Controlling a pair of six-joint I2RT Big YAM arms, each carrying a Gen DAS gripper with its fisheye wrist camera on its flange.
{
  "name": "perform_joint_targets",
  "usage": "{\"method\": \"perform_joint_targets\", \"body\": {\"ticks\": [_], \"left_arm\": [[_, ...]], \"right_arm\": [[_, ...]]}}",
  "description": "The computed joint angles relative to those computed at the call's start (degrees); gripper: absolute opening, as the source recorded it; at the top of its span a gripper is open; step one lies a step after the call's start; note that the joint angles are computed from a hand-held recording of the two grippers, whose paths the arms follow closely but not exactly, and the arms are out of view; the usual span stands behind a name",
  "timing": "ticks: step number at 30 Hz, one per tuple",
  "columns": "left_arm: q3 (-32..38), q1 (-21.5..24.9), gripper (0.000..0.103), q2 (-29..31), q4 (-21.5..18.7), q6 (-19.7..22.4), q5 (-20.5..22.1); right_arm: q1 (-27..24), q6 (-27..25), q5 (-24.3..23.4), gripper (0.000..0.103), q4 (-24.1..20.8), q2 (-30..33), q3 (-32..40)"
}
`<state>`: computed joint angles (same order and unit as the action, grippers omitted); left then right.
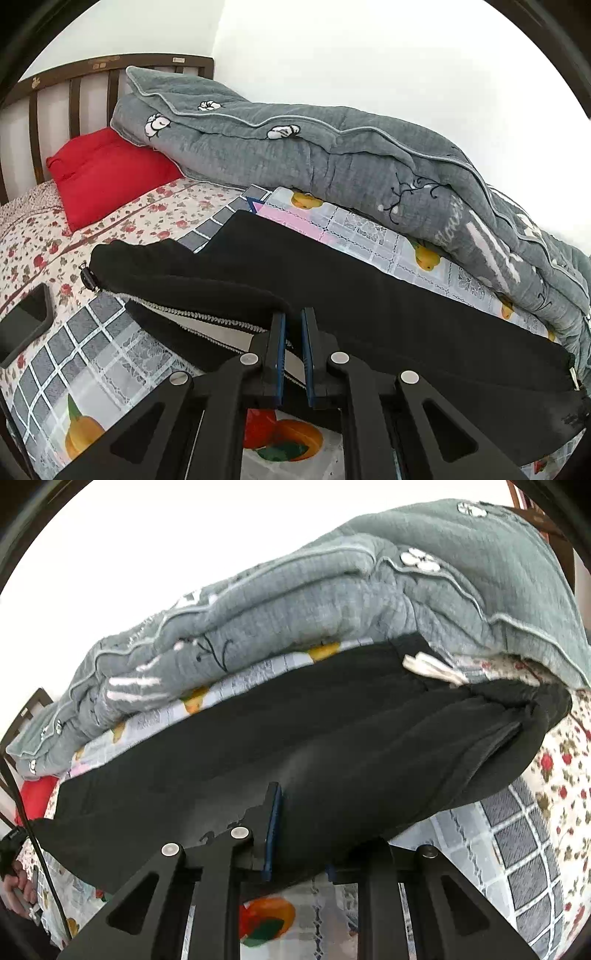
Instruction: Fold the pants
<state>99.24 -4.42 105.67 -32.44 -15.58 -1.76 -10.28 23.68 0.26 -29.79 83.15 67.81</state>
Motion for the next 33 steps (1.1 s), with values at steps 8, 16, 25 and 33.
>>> {"method": "perform_joint_targets", "body": {"ticks": [8, 16, 25, 33], "left_arm": [[6.77, -0.54, 0.009, 4.84, -1.42, 1.73, -1.29], [20.76, -2.7, 0.009, 14.44, -4.82, 5.5, -6.35], [38.09, -3.92, 0.009, 25.62, -11.73, 5.82, -9.18], [33.3, -5.11, 0.059, 22.02, -11.03, 5.61, -11.35]], "right_arm": [[0.12, -4.02, 2.29, 0.019, -0.74, 5.79, 7.99], [-0.52, -5.43, 3.62, 0.019, -1.62, 15.66, 18.67], [-1.86, -2.38, 2.66, 0.019, -6.19, 26.2, 29.48], [-0.83, -4.96, 7.3, 0.06, -3.14, 20.39, 22.92]]}}
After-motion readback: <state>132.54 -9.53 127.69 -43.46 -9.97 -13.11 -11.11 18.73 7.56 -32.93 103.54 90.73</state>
